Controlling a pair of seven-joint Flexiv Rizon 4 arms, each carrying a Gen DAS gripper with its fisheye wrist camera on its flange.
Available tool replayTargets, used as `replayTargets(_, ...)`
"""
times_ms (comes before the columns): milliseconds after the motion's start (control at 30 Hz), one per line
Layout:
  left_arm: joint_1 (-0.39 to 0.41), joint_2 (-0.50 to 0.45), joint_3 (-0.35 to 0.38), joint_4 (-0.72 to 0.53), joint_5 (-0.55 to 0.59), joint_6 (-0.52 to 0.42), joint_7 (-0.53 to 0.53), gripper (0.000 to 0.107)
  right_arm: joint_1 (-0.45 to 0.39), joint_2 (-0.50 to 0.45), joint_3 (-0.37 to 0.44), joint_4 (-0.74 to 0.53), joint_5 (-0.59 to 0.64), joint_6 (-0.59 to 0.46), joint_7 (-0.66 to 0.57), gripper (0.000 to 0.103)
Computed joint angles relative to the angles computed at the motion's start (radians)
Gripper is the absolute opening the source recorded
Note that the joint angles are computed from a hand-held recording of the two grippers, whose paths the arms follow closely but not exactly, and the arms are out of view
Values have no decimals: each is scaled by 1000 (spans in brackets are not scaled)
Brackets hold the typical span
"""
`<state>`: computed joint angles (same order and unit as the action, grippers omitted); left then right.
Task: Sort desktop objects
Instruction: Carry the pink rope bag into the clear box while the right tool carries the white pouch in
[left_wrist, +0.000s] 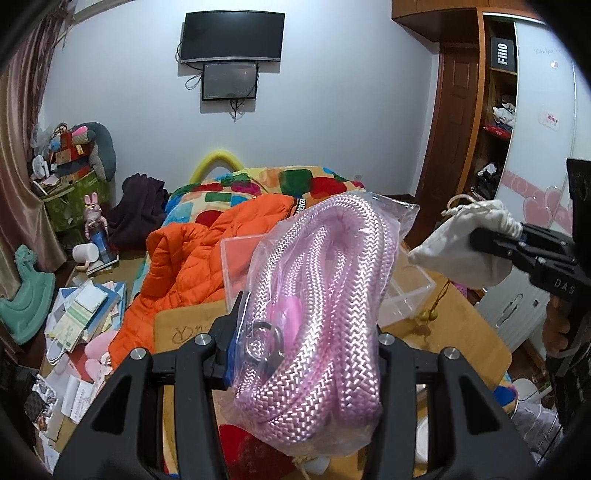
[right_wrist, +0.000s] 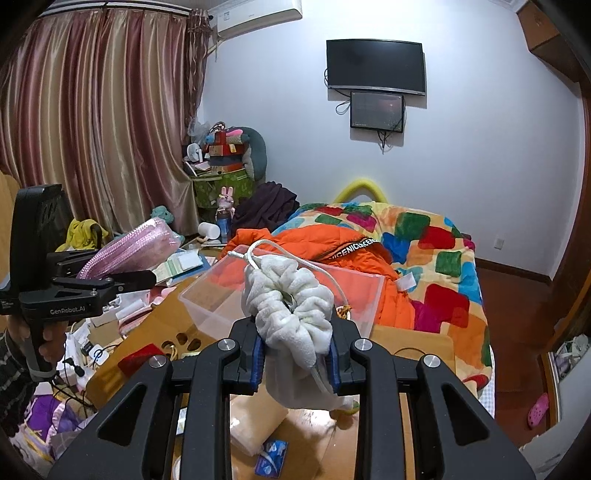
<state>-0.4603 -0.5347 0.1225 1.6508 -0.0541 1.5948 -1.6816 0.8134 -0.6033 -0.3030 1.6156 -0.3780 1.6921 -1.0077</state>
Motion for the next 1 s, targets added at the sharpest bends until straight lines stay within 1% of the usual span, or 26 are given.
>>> replayTargets(167,22,-44,-25,-68,-14,-43,13,45,-79,-42,90,-74,-12,-57,-4,24)
replayTargets(367,62,-99,-69,-145,-30,-106,31,45,-222,-126,280,-213,-26,-176,-42,24)
replayTargets(467,82,-129,-90,-183,-37,-140,44,45,-268,-163,354,-268,-15,-228,-78,24)
replayTargets(533,91,-149,-101,-212,-42,-170,53,45,-275,-183,370,-294,-9,-248,-96,24)
replayTargets(633,83,-183,-88,-263,-36,-216,46,45,-277,-206,378,-328,-3,-264,-117,24)
replayTargets(733,89,-211,-98,-303,-32,-250,50,45,-282,-230,392,-364,6,-284,-146,24)
replayTargets(1000,81,-266,-93,-389,-5,-329,52,45,-274,-275,389,-424,25,-316,-183,27)
